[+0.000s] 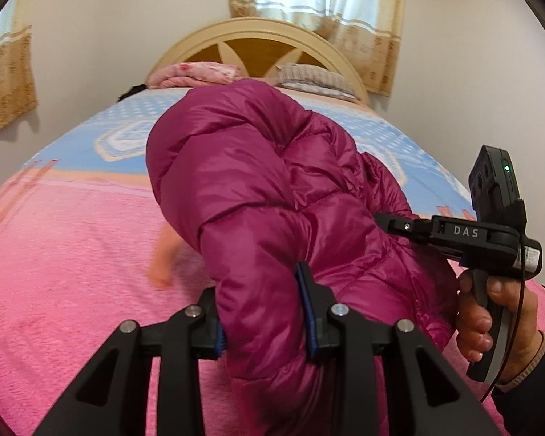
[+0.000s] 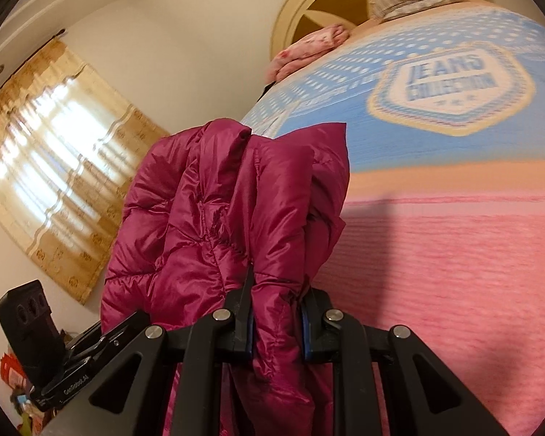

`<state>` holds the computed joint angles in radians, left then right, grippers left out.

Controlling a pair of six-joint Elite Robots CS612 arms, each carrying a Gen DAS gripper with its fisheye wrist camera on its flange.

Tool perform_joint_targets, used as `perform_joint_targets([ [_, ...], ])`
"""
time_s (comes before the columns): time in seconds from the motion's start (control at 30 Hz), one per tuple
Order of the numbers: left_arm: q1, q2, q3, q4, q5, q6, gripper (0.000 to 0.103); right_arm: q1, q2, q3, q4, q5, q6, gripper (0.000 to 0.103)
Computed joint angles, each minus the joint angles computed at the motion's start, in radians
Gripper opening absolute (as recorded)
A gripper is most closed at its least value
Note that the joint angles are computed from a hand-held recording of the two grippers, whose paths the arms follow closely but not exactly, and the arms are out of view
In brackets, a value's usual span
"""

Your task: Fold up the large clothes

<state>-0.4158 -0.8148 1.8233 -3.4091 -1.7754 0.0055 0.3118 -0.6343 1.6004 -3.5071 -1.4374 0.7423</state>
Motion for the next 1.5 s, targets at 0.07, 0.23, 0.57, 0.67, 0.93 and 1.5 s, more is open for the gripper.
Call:
perform_joint_targets([
  [0.07,0.009,0.007,-0.013,0.003,0.014,-0.011,0.033,0.005,0.013,-0.039,0.029,0.011,-0.012,0.018],
  [0.23,0.028,0.017,-0.015,0.000,0.040,-0.045,0.033,0.019,0.054,-0.145,0.113,0.038,-0.045,0.018],
  [0.57,0.040,0.051,-0.042,0.068,0.078,-0.081,0.041,0.030,0.126,-0.271,0.252,0.068,-0.064,0.018],
  [0.67,0.042,0.062,-0.052,0.069,0.086,-0.099,0.050,0.028,0.135,-0.278,0.256,0.074,-0.055,0.018],
  [0.93,0.026,0.055,-0.030,0.048,0.176,-0.096,0.076,0.029,0.137,-0.278,0.269,0.068,-0.056,0.024],
  [1.5,0.025,-0.041,0.070,-0.170,0.186,-0.114,0.091,0.129,-0.014,-0.123,0.140,-0.276,-0.218,0.053],
])
